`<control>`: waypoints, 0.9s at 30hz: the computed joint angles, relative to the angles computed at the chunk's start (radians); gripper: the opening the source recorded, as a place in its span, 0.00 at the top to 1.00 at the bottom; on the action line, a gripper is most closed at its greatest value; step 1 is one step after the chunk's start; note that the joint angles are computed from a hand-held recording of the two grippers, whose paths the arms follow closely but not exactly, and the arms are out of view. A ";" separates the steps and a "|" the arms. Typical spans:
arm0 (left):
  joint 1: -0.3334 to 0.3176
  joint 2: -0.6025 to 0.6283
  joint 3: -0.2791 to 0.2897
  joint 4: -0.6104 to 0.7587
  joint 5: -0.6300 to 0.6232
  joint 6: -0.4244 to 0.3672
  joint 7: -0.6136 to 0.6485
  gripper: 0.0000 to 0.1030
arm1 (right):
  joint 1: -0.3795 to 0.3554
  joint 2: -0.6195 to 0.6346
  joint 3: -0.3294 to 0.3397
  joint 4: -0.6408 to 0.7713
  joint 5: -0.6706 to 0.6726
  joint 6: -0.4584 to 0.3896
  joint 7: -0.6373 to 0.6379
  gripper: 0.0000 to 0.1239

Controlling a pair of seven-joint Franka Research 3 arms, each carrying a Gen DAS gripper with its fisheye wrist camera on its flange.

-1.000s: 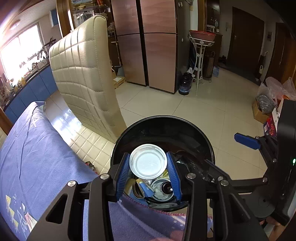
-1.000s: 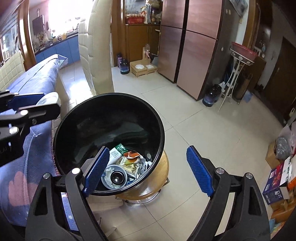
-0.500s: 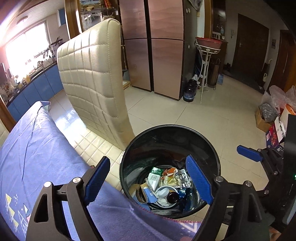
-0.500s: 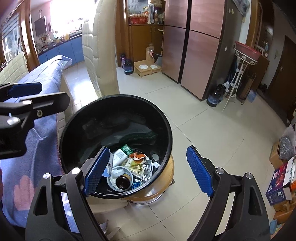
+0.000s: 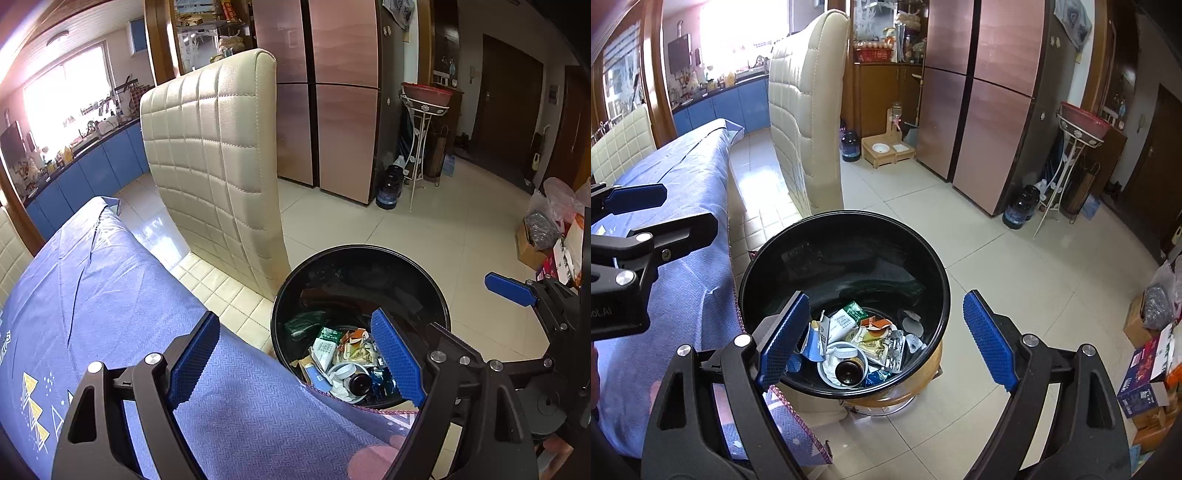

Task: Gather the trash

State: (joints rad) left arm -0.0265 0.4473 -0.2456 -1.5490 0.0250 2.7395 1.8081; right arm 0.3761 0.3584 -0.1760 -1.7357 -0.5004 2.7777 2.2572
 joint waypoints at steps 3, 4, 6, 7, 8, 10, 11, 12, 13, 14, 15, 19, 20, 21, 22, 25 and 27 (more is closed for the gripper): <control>0.000 -0.001 -0.003 0.001 -0.002 -0.001 0.002 0.21 | -0.002 -0.004 0.000 -0.004 0.002 -0.004 -0.003 0.32; -0.001 0.000 -0.003 0.003 -0.002 -0.002 0.002 0.21 | -0.004 -0.004 0.000 -0.006 0.003 -0.004 -0.004 0.32; -0.002 0.002 -0.004 0.007 -0.003 -0.006 0.002 0.21 | -0.006 -0.005 0.000 -0.008 0.003 -0.003 -0.004 0.32; -0.002 0.005 -0.004 0.010 -0.003 -0.009 0.001 0.21 | -0.006 -0.006 -0.001 -0.009 0.001 -0.001 -0.003 0.32; -0.003 0.007 -0.004 0.014 -0.002 -0.012 0.001 0.20 | -0.008 -0.007 -0.001 -0.012 0.003 0.001 -0.004 0.32; -0.004 0.010 -0.004 0.018 -0.003 -0.018 0.003 0.21 | -0.012 -0.009 0.001 -0.016 0.009 0.007 -0.007 0.32; -0.005 0.012 -0.004 0.020 -0.001 -0.022 0.004 0.21 | -0.013 -0.010 0.001 -0.018 0.010 0.009 -0.007 0.32; -0.007 0.013 -0.002 0.022 0.001 -0.022 0.005 0.21 | -0.014 -0.010 0.002 -0.020 0.012 0.011 -0.010 0.32; -0.008 0.013 -0.001 0.020 0.003 -0.021 0.005 0.20 | -0.012 -0.010 0.000 -0.019 0.011 0.009 -0.009 0.32; -0.009 0.014 0.000 0.022 0.005 -0.023 0.003 0.21 | -0.012 -0.010 -0.001 -0.019 0.010 0.008 -0.010 0.32; -0.009 0.016 0.000 0.025 0.005 -0.025 0.002 0.20 | -0.012 -0.011 -0.001 -0.020 0.010 0.008 -0.009 0.32; -0.012 0.018 0.006 0.027 0.009 -0.027 -0.009 0.20 | -0.014 -0.008 0.001 -0.019 0.017 0.010 -0.015 0.32; -0.010 0.019 0.003 0.030 0.008 -0.031 -0.007 0.21 | -0.013 -0.008 0.001 -0.018 0.018 0.009 -0.017 0.32; -0.009 0.020 0.001 0.031 0.006 -0.034 -0.005 0.20 | -0.014 -0.007 0.002 -0.016 0.020 0.008 -0.021 0.32; -0.009 0.021 0.001 0.032 0.006 -0.036 -0.004 0.20 | -0.014 -0.006 0.002 -0.016 0.020 0.007 -0.022 0.32; -0.008 0.018 0.001 0.029 0.007 -0.033 -0.001 0.21 | -0.013 -0.005 0.000 -0.016 0.020 0.008 -0.023 0.32; -0.006 0.017 -0.003 0.027 0.004 -0.032 0.009 0.20 | -0.012 -0.006 0.000 -0.017 0.021 0.008 -0.023 0.32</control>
State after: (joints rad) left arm -0.0323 0.4642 -0.2491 -1.5225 0.0289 2.7078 1.8168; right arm 0.3639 0.3529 -0.1762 -1.7524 -0.4794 2.7860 2.2341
